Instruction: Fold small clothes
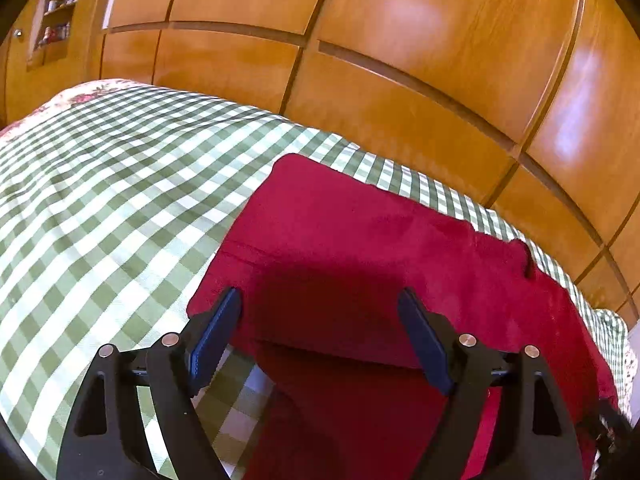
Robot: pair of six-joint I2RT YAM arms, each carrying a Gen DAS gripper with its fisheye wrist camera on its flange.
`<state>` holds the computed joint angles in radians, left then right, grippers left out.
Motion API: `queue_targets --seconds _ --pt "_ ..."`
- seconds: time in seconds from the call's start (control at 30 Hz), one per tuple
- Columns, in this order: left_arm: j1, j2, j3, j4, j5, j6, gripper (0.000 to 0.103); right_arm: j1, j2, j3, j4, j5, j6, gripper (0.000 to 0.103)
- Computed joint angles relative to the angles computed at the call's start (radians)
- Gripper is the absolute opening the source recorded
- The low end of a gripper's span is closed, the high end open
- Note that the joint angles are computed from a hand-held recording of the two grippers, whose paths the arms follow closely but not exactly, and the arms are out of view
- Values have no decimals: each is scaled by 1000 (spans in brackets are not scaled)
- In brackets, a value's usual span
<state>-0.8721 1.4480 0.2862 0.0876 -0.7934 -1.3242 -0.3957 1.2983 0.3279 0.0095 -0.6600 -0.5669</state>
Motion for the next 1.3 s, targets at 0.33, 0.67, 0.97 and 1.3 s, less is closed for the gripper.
queue_targets --seconds 0.33,0.67,0.97,1.3 --pt "-6 29 3 15 -4 2 83 337 382 254 120 95 406 42" --pt "-15 52 19 -15 -28 -41 83 344 405 203 276 188 432 6" --pt "15 74 23 7 21 -10 86 127 281 99 279 -104 433 61" --pt "17 81 55 -42 18 -5 87 -350 412 278 -70 -312 234 67"
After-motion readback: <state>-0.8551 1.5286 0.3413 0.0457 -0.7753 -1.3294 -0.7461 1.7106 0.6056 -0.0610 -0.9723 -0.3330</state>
